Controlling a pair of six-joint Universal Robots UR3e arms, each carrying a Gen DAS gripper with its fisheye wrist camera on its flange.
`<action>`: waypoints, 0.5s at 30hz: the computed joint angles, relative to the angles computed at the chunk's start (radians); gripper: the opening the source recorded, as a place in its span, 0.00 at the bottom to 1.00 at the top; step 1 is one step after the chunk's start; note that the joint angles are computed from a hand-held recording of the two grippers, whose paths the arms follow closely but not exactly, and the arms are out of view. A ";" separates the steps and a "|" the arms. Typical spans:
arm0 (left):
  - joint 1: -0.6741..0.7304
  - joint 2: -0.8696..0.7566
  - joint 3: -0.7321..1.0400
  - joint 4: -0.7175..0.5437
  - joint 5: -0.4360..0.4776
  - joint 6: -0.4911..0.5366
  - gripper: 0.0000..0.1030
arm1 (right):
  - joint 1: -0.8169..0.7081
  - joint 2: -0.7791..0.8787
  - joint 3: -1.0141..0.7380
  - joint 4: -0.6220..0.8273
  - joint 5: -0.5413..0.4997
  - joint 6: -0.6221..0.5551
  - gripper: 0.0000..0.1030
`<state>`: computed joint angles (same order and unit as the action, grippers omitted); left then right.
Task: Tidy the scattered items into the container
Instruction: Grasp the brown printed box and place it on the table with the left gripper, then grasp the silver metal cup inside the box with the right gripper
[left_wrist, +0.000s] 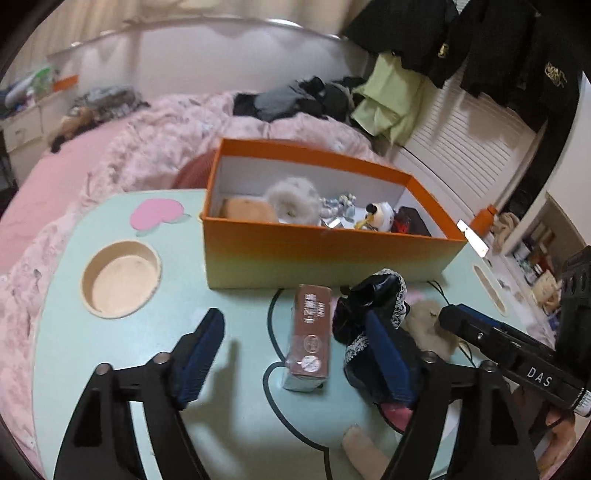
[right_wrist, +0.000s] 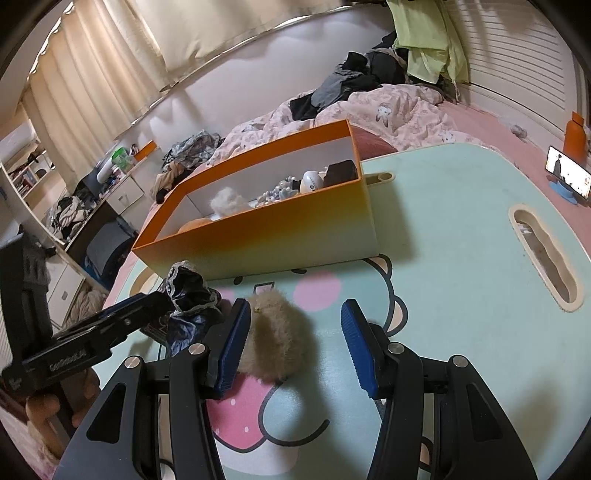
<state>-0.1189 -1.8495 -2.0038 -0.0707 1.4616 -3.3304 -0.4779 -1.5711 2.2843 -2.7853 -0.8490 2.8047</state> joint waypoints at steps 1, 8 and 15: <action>-0.012 0.002 -0.002 0.008 0.032 -0.017 0.83 | 0.002 -0.004 0.003 -0.004 -0.002 0.000 0.51; -0.098 -0.020 -0.046 0.140 0.201 -0.151 0.92 | 0.019 -0.032 -0.010 -0.054 -0.019 0.014 0.51; -0.159 -0.048 -0.047 0.141 0.310 -0.177 0.92 | 0.109 0.015 -0.259 -0.012 -0.058 0.083 0.51</action>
<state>-0.2783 -1.8976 -2.0509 0.0701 1.7714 -3.5074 -0.3687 -1.5565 2.0252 -2.7973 -0.9066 2.8877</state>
